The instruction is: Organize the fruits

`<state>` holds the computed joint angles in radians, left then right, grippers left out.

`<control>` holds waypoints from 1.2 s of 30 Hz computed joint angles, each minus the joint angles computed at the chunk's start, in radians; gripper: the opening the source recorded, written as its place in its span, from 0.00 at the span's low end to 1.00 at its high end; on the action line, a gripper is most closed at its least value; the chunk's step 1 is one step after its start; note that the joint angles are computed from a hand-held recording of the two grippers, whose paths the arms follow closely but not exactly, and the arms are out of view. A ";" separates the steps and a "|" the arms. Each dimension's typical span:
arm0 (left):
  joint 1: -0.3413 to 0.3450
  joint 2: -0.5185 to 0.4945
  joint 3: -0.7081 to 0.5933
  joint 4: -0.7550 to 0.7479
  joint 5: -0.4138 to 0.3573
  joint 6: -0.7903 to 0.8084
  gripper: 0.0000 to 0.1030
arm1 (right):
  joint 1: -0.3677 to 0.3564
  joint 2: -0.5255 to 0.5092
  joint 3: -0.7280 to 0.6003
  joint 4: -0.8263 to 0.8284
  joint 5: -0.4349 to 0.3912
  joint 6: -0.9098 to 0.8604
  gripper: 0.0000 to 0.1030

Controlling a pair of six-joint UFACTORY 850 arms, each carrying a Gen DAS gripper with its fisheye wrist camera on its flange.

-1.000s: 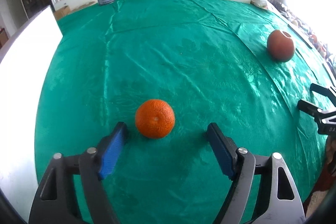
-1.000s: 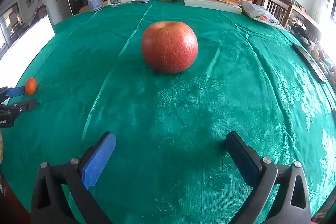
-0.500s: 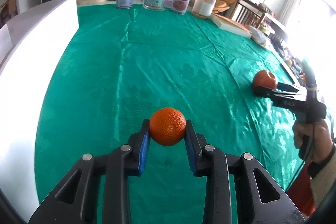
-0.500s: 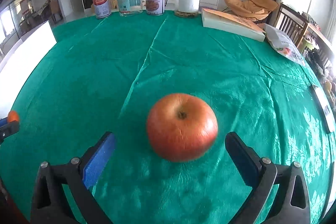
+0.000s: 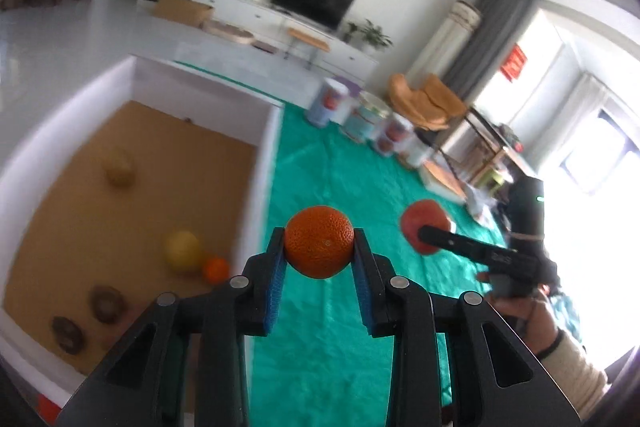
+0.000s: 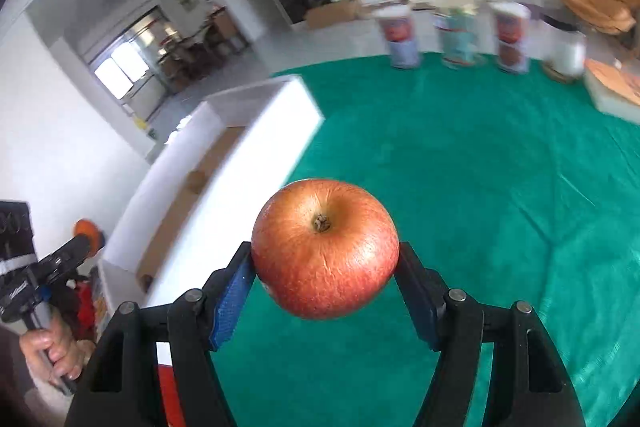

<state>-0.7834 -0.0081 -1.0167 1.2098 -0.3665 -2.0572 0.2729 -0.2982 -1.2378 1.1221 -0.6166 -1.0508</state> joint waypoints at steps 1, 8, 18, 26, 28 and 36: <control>0.038 0.016 0.012 -0.069 -0.029 0.061 0.30 | 0.048 -0.031 -0.055 -0.019 -0.011 0.021 0.67; 0.259 -0.079 0.026 -0.539 -0.025 0.428 0.31 | 0.336 -0.373 -0.513 -0.637 0.035 0.534 0.67; 0.303 -0.169 -0.014 -0.756 -0.098 0.630 0.75 | 0.402 -0.593 -0.786 -1.028 -0.066 0.886 0.79; 0.051 -0.031 -0.028 -0.270 -0.538 0.239 0.99 | 0.338 -0.354 -0.562 -0.798 0.089 0.812 0.98; -0.045 -0.031 -0.045 -0.180 -0.724 0.168 0.99 | 0.329 -0.274 -0.464 -0.743 0.117 0.759 1.00; -0.120 0.052 0.048 -0.269 -0.754 0.087 0.99 | 0.367 -0.044 -0.164 -0.809 0.130 0.845 1.00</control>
<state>-0.9034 0.0436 -0.9691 0.9403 -1.1203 -1.9704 0.6399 -0.3421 -1.4016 0.3133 -0.4870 -0.2057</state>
